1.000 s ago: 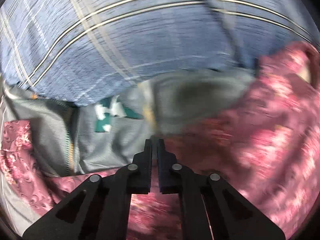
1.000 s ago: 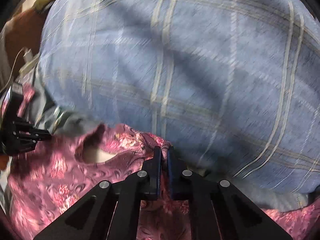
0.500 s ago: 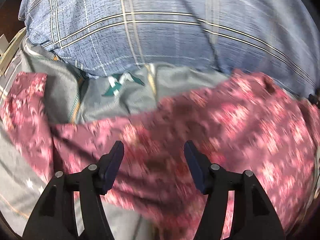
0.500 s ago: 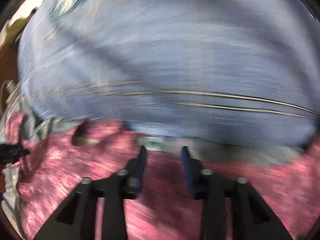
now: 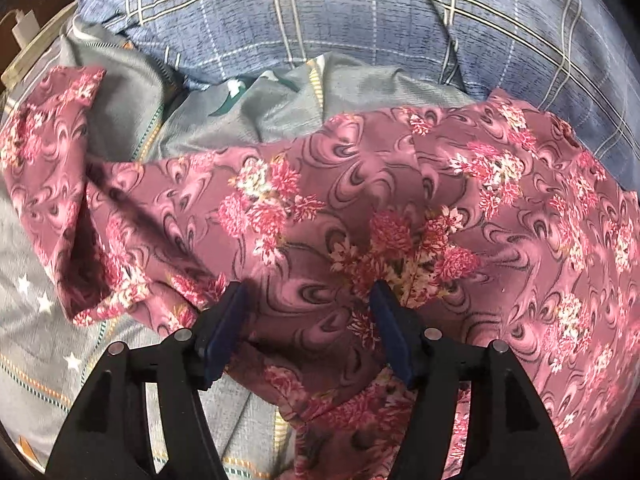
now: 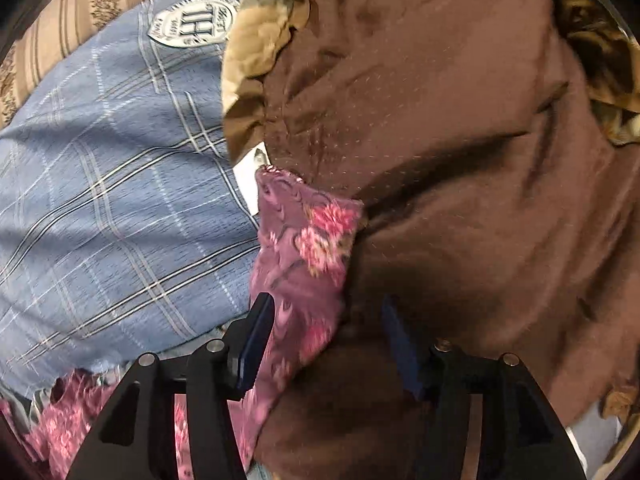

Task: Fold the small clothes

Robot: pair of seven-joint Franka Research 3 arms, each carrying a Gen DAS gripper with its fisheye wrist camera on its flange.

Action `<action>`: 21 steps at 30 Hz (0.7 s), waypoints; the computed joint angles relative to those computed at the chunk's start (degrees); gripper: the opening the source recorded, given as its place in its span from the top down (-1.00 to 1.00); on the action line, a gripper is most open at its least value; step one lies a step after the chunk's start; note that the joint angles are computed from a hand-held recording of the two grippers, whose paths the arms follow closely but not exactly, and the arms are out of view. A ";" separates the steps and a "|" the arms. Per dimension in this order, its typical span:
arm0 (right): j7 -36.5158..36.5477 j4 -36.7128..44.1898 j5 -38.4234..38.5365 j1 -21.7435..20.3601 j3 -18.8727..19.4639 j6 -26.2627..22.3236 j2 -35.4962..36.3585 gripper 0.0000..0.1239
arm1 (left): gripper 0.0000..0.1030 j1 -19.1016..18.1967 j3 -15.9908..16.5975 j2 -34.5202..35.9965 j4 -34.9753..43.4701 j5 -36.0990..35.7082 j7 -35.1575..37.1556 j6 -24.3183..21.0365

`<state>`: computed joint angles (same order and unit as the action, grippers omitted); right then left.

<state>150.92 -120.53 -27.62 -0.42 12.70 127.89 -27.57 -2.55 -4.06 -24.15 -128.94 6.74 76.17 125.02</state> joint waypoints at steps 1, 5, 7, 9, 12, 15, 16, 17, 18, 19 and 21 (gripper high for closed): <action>-0.01 0.15 -0.19 -0.20 -0.14 0.32 0.60 0.06 | -0.26 0.07 -0.08 -0.09 0.05 0.10 -0.17 -0.38; -1.84 -0.60 0.79 -0.28 -2.43 4.93 1.01 0.83 | -0.28 0.77 0.02 2.15 0.47 0.48 -1.05 0.80; -2.66 -2.88 0.99 -1.01 -3.37 7.64 -2.40 0.85 | -0.28 1.11 0.29 3.54 1.49 0.70 -0.66 0.95; -3.13 -4.29 0.25 -3.08 -2.92 8.41 -5.67 0.85 | -0.28 1.15 -0.43 4.86 2.99 1.11 -1.44 0.24; -4.97 -5.66 2.53 -5.10 -3.51 6.80 -8.59 0.86 | -0.28 0.95 -0.02 5.62 4.32 -0.85 -1.76 0.42; -6.78 -7.50 5.58 -6.01 -3.60 5.34 -9.98 0.86 | -0.30 0.40 0.86 4.52 3.42 -4.43 -1.22 2.34; -6.79 -7.26 6.19 -6.44 -3.17 5.20 -9.47 0.85 | -0.31 0.34 0.74 4.59 3.39 -4.61 -1.12 2.24; -6.76 -7.40 7.24 -6.47 -3.23 5.48 -9.00 0.83 | -0.31 0.46 0.21 5.33 3.75 -3.61 -1.19 1.39; -6.08 -7.56 7.78 -6.87 -2.85 5.48 -8.88 0.83 | -0.32 0.56 -0.18 5.80 3.91 -2.79 -1.34 0.85; -5.27 -7.92 7.70 -7.37 -2.31 6.22 -8.87 0.84 | -0.33 0.50 -0.25 6.11 3.76 -2.65 -1.15 0.91; -5.69 -8.15 6.30 -7.81 -1.22 8.22 -9.74 0.86 | -0.34 0.49 0.02 5.95 3.11 -3.38 -1.31 2.17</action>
